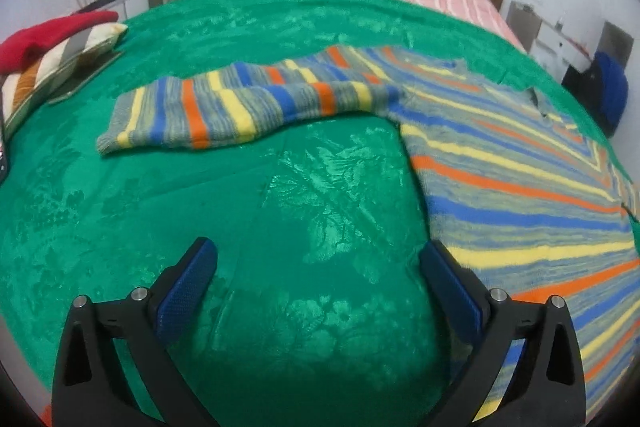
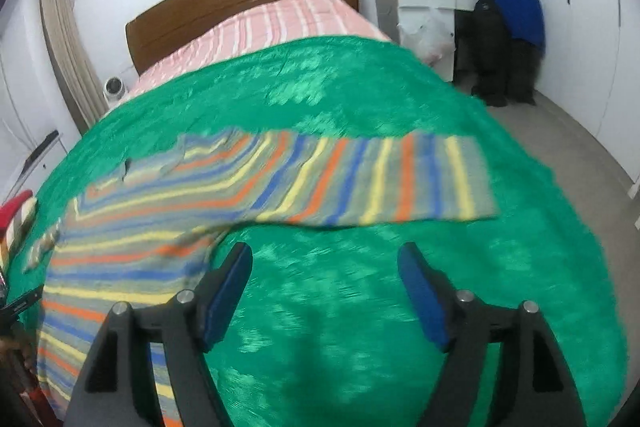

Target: Fold small clothes

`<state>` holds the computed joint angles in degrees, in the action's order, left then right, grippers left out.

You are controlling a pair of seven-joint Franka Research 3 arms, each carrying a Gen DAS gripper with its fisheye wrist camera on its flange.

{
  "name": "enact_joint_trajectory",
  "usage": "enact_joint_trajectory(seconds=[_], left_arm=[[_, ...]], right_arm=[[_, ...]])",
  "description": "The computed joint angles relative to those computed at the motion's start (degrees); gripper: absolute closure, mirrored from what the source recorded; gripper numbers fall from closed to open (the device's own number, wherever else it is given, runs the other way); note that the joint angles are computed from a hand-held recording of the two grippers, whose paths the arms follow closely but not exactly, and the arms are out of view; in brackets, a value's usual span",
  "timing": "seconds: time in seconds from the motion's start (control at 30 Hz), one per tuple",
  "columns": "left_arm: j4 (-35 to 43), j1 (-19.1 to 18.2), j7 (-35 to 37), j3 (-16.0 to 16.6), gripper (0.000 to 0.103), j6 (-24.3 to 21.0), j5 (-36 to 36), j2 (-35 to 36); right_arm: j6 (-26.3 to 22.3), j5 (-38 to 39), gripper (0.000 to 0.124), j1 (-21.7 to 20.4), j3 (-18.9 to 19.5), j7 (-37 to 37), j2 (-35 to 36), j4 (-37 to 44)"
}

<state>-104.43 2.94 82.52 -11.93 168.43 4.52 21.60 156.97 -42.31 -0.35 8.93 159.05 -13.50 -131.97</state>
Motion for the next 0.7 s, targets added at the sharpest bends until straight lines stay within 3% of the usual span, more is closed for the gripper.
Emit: enact_joint_trajectory(seconds=[0.17,0.27,0.4,0.7], left_arm=[[-2.1,1.9,3.2,-2.0,0.000,1.5,-1.4,-0.8],[-2.5,1.8,3.8,-2.0,0.000,2.7,-1.5,-0.5],[-3.0,1.6,3.6,-1.7,0.000,4.3,-0.9,-0.3],[-3.5,1.9,3.1,-1.9,0.000,5.6,0.0,-0.3]], right_arm=[[-1.6,0.1,0.049,1.7,-0.9,1.5,4.2,-0.1],[3.7,-1.9,0.039,1.5,-2.4,4.1,4.3,-2.6],[6.1,-1.1,0.021,2.2,-3.2,0.0,6.0,-2.0],[8.4,-8.4,0.021,1.7,-3.3,6.5,6.4,-2.4]])
